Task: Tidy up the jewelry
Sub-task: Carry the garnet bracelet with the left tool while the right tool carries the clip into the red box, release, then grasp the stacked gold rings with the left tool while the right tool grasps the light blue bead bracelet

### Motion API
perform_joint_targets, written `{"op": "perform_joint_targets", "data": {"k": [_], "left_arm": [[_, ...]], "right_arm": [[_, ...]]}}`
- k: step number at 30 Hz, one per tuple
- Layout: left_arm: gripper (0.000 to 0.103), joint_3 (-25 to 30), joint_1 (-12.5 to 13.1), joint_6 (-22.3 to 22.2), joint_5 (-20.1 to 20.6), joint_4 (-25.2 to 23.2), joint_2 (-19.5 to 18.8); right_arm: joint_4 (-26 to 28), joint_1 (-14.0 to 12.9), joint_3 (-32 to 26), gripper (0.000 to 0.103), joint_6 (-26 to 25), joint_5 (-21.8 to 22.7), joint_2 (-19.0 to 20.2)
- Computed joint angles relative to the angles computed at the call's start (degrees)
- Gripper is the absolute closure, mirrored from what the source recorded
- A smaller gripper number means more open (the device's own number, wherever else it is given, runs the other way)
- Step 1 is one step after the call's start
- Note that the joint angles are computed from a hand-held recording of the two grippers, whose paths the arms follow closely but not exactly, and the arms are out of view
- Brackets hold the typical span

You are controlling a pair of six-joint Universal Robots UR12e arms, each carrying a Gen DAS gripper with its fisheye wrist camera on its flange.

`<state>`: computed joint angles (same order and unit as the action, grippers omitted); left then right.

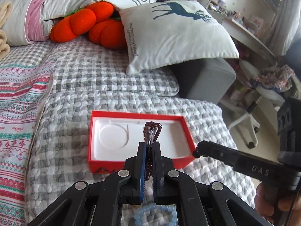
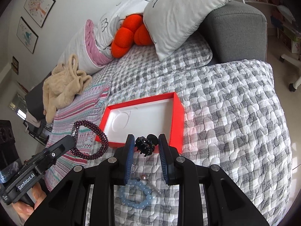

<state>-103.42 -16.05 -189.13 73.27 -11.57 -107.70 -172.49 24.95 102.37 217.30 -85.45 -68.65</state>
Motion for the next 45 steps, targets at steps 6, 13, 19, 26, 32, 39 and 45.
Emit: {"op": "perform_joint_targets", "data": {"k": [6, 13, 19, 26, 32, 39, 45], "left_arm": [[0.103, 1.75, 0.05, -2.98, 2.71, 1.54, -3.60], [0.103, 2.16, -0.07, -1.08, 8.16, -0.83, -4.73], [0.102, 2.37, 0.17, -0.21, 8.50, -1.86, -4.91], [0.070, 1.36, 0.40, -0.03, 7.41, -1.05, -3.67], [0.057, -1.05, 0.32, 0.75, 9.23, -1.81, -0.91], [0.025, -6.27, 0.75, -0.07, 10.00, 0.40, 2.71], [0.017, -8.95, 0.77, -0.33, 12.62, -0.48, 4.02]], "right_arm": [[-2.44, -0.68, -0.46, 0.075, -0.32, -0.03, 1.35], [-0.76, -0.47, -1.79, 0.075, -0.55, -0.15, 2.73], [0.21, 0.04, -2.70, 0.075, -0.88, -0.83, 3.43], [0.88, 0.62, -3.35, 0.072, -1.82, -2.69, 3.61], [-0.14, 1.05, -2.31, 0.049, -2.79, -4.43, 2.13], [2.46, 2.04, -0.61, 0.049, -4.09, -5.74, -0.18], [3.64, 3.35, 1.42, 0.038, -6.02, -6.32, -2.07]]}}
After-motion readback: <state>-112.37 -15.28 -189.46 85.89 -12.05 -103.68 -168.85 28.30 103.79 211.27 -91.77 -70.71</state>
